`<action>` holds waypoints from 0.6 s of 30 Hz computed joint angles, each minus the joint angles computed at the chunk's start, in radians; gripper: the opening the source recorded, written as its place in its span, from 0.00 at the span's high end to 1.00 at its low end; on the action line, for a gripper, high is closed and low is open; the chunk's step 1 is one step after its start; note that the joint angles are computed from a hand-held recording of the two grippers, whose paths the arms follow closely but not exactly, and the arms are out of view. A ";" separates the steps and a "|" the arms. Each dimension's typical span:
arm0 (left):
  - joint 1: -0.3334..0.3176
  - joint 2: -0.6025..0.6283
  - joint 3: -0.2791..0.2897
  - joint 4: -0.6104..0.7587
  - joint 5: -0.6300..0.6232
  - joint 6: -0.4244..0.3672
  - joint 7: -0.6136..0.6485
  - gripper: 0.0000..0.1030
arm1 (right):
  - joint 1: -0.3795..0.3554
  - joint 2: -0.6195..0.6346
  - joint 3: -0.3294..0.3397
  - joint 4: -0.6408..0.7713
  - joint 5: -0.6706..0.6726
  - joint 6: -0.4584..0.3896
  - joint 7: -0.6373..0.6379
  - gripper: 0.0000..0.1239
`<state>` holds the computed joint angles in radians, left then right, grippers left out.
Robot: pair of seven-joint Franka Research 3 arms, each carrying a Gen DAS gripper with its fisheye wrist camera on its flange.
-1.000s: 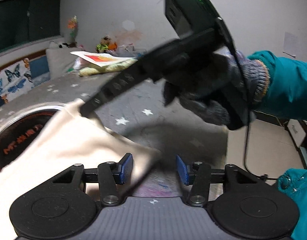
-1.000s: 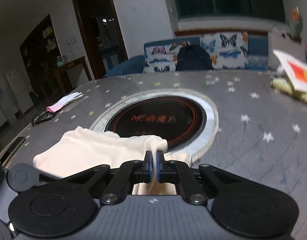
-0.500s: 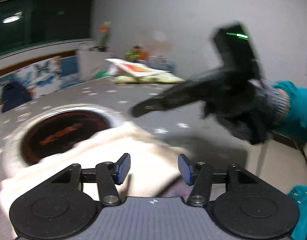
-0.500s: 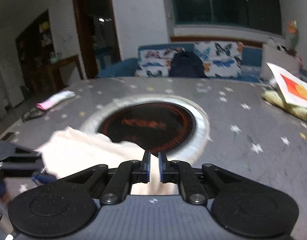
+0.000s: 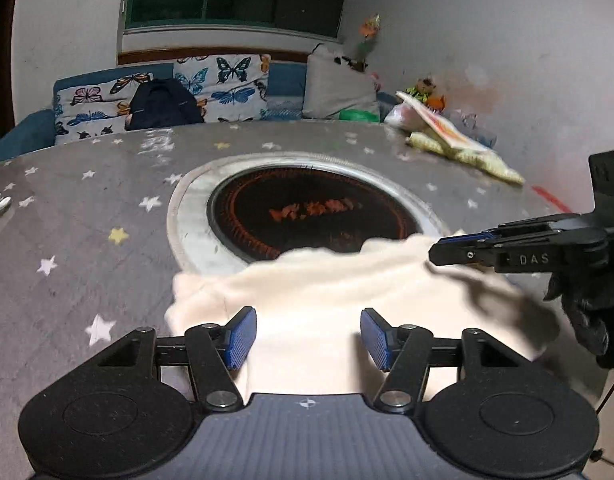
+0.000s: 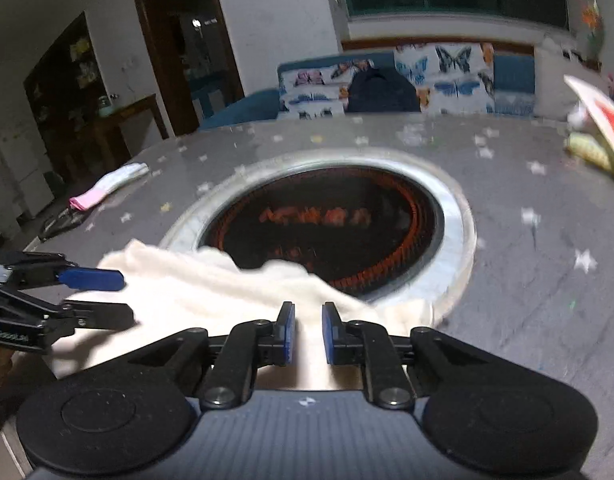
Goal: Fold clothes
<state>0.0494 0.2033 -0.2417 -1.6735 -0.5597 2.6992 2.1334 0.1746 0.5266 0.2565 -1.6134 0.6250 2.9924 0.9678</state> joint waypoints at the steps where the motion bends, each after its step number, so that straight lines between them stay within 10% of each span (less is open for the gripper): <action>1: 0.000 0.005 -0.003 0.010 -0.003 0.003 0.009 0.41 | -0.003 0.001 0.010 0.008 0.002 0.002 -0.009 0.88; 9: -0.039 0.172 0.017 0.236 0.187 -0.103 -0.224 0.59 | 0.104 0.101 -0.094 0.158 -0.105 -0.069 0.132 0.87; 18: -0.012 0.157 -0.026 0.191 0.240 -0.014 -0.254 0.59 | 0.106 0.087 -0.074 0.120 -0.190 -0.010 0.157 0.71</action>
